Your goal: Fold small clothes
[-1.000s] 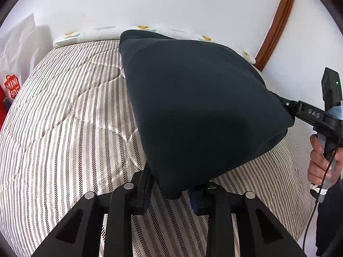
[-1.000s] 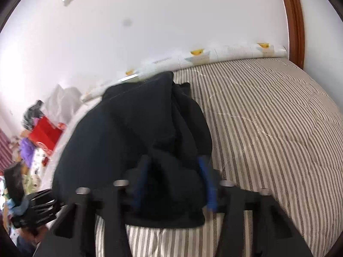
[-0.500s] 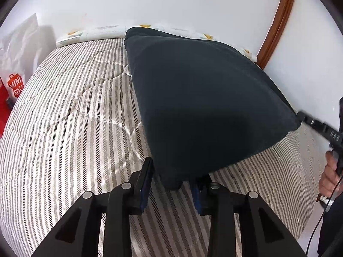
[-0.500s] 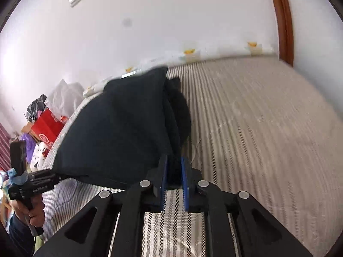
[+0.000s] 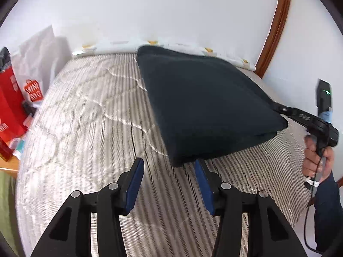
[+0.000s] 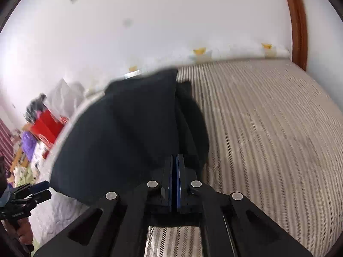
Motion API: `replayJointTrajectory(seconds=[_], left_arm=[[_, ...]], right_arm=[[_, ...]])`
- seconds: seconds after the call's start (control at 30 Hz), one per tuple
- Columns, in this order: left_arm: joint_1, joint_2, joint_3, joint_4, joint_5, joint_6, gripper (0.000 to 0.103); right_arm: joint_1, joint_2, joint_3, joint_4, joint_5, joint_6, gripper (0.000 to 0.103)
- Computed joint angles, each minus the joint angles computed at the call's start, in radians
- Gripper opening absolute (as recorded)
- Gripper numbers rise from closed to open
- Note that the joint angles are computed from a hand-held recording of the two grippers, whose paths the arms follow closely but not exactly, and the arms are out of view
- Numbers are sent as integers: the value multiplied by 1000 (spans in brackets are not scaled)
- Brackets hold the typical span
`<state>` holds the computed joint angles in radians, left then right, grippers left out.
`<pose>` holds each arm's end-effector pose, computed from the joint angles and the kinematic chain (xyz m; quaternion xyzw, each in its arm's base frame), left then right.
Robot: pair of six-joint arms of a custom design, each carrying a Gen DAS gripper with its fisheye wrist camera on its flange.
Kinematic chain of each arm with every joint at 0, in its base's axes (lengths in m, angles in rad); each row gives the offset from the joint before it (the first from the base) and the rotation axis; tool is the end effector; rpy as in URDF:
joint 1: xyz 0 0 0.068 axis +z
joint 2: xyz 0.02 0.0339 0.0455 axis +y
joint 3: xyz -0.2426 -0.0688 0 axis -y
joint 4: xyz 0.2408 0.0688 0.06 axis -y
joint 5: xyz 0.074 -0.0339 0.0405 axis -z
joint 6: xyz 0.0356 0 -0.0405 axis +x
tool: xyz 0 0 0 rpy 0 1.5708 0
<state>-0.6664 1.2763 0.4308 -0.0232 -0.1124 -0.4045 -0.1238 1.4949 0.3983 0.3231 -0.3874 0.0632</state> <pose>0.1792 -0.1359 0.1218 0.1033 0.9320 -0.1298 0.3222 0.2413 -0.0165 0.0938 0.0100 0.9074 0.1658 0.3861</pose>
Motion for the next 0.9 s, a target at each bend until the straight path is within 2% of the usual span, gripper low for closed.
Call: replayJointTrajectory(seconds=[0.07,0.17,0.23,0.3,0.33,0.4,0.43,0.47,0.57,0.63,0.7,0.73,0.8,0.83,0.9], left_arm=[[13,-50,-14,-11,-4,7,49],[51,-71,-2,-11,16,27,50],[73,-67,18,-16,18,44,50],[96,-50,39,-1,25,60,56],[110,-31,53,11,33,68,60],[137,23,91,32,51,81,60],[146,44,106,36,58,82,60],[157,63,121,35,71,84,60],[186,154,180,47,117,95,60],[199,210,209,67,137,101,61],[208,265,233,88,159,102,61],[213,294,248,95,170,105,61],[215,322,263,99,173,106,61],[219,327,261,109,179,110,61],[230,338,261,120,196,115,61]], right_arm=[[-63,-26,-17,-26,-78,12,2],[-7,10,11,-87,12,-13,2],[17,-36,22,-134,51,-19,4],[40,-66,63,-181,80,-19,6],[53,-65,99,-206,96,-23,9],[84,2,207,-263,121,-39,25],[97,50,257,-277,132,-42,39],[110,84,292,-285,143,-39,44],[151,267,487,-377,185,-10,44],[159,413,632,-453,175,27,43],[150,485,692,-482,118,43,18],[142,499,702,-488,72,29,7],[120,414,600,-384,72,-12,6],[76,367,548,-347,8,-34,6],[54,371,538,-357,-1,-31,6]])
